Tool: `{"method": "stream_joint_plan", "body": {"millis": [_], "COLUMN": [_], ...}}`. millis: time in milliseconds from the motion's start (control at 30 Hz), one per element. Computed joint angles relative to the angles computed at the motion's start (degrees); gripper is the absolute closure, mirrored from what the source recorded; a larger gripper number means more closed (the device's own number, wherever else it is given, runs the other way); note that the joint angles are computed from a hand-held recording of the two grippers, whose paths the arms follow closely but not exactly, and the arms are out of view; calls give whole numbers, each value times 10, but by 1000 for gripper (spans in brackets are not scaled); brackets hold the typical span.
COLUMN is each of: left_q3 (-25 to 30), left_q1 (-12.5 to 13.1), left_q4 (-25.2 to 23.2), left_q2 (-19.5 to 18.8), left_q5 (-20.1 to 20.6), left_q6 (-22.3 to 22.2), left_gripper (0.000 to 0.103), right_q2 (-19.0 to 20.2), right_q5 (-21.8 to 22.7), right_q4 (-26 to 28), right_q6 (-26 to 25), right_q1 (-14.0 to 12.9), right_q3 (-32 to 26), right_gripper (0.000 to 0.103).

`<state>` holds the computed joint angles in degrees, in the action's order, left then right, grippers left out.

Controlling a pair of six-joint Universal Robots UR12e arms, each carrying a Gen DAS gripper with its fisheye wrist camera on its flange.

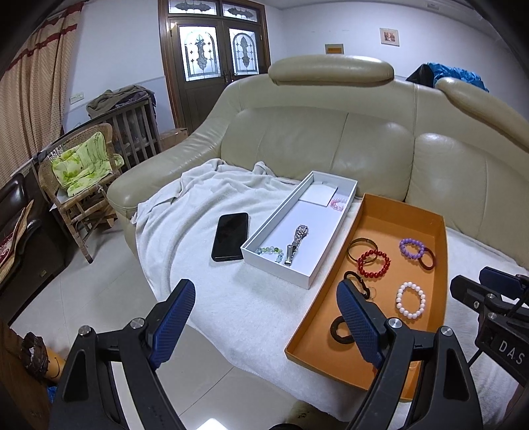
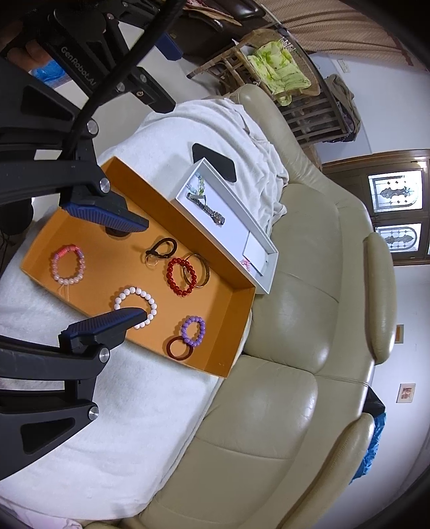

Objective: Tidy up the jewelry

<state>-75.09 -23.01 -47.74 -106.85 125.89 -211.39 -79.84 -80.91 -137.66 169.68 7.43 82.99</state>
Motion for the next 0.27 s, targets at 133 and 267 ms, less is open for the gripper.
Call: {"method": "stream_joint_plan", "body": {"millis": [133,267], "left_q3": [12,51], "left_q1": [-1,-15], "left_q4": [-3,11], "left_q2": [-13,-41], "left_q5": [4,-11], "left_q6": [4,39], "left_gripper": [15,15], "right_q2": [13,10], "right_q5": [8,31], "right_q4": [-6,-43], "right_q6": [6,31], "right_q1": [-6,-32], "right_q3": [-7,4], "right_gripper": [51,51]}}
